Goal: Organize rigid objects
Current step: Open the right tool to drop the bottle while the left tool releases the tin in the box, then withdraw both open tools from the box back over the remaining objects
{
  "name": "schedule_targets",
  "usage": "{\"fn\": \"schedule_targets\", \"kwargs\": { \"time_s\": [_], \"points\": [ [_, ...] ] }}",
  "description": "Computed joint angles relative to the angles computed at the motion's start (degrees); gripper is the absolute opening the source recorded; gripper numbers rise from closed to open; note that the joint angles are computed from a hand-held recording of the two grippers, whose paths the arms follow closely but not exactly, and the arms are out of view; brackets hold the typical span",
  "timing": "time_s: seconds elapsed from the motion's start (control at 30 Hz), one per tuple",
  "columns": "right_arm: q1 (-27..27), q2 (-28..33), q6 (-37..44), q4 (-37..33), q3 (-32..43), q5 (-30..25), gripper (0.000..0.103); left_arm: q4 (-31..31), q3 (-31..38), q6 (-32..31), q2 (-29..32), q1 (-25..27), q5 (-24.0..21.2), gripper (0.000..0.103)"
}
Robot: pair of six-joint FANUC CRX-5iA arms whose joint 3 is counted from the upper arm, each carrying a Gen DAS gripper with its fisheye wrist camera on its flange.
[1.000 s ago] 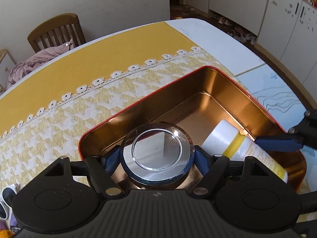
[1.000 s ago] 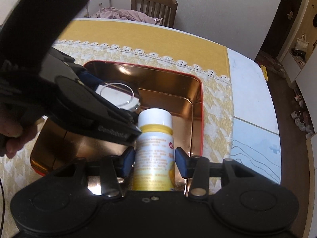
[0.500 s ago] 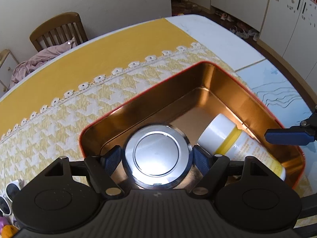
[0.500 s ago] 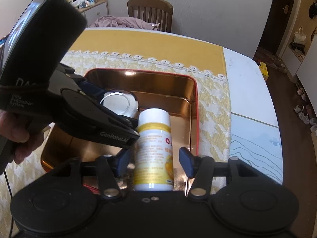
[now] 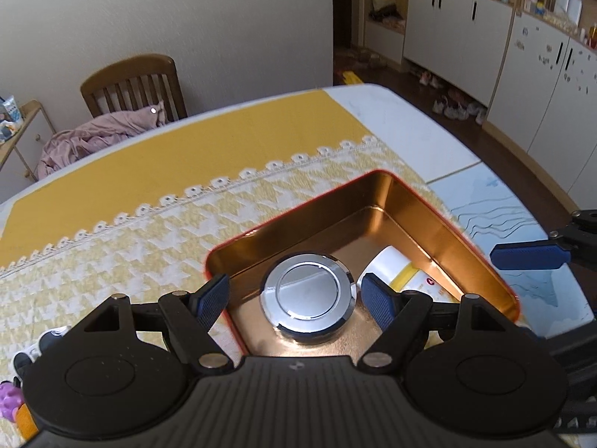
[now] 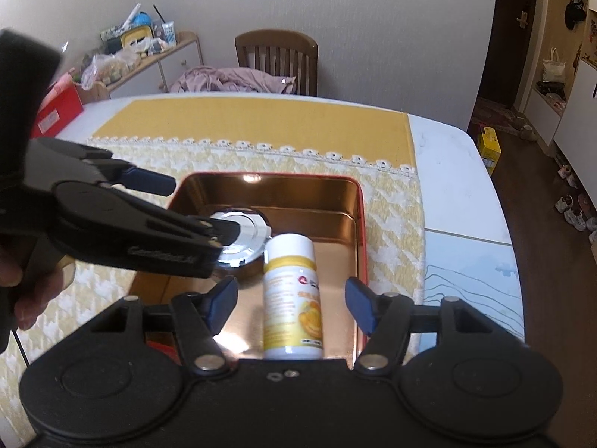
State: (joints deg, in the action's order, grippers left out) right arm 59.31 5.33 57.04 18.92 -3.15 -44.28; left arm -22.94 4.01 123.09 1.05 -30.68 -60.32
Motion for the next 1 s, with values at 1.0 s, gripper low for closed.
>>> {"fn": "schedule_targets", "kwargs": {
  "time_s": [1.0],
  "points": [
    [11.6, -4.1, -33.6, 21.9, -8.9, 7.4, 0.095, 3.9, -21.7, -4.8, -30.3, 7.4, 8.0, 0.086]
  ]
}}
